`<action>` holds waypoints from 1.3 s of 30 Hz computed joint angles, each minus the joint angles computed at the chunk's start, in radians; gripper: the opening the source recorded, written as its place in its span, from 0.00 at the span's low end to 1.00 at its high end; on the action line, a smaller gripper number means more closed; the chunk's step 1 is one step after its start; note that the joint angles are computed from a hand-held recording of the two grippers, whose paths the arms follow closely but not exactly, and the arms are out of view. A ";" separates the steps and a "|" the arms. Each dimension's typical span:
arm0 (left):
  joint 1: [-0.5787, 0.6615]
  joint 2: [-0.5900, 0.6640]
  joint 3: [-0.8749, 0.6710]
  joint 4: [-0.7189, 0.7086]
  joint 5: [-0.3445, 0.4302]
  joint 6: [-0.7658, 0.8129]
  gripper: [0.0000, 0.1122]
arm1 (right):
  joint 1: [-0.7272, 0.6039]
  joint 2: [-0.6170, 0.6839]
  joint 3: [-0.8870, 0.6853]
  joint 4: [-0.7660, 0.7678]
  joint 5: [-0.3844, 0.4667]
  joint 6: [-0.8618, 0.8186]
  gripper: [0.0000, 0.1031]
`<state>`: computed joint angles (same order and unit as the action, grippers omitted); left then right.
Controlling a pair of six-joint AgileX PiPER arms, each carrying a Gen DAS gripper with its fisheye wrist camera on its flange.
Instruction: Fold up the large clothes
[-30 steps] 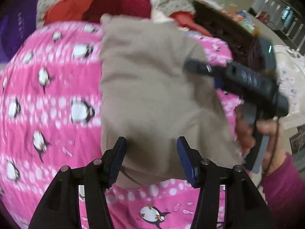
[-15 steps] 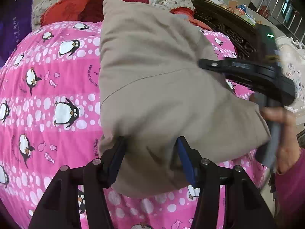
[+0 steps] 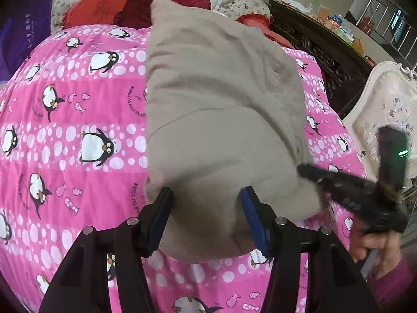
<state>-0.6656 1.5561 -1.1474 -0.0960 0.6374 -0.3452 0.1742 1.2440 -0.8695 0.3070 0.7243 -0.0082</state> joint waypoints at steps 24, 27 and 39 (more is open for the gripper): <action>0.009 0.076 -0.059 0.012 -0.012 0.012 0.43 | 0.041 0.325 -0.312 -0.118 -0.239 0.185 0.30; 0.004 0.094 -0.075 0.018 -0.015 0.011 0.44 | 0.040 0.402 -0.317 -0.189 -0.260 0.246 0.30; 0.147 0.049 -0.054 -0.241 -0.031 0.247 0.46 | -0.083 0.153 -0.156 0.097 -0.131 -0.088 0.77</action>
<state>-0.5185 1.6051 -1.2016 -0.3373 0.6067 -0.0986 0.0915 1.3974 -1.0253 0.4043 0.5929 -0.0962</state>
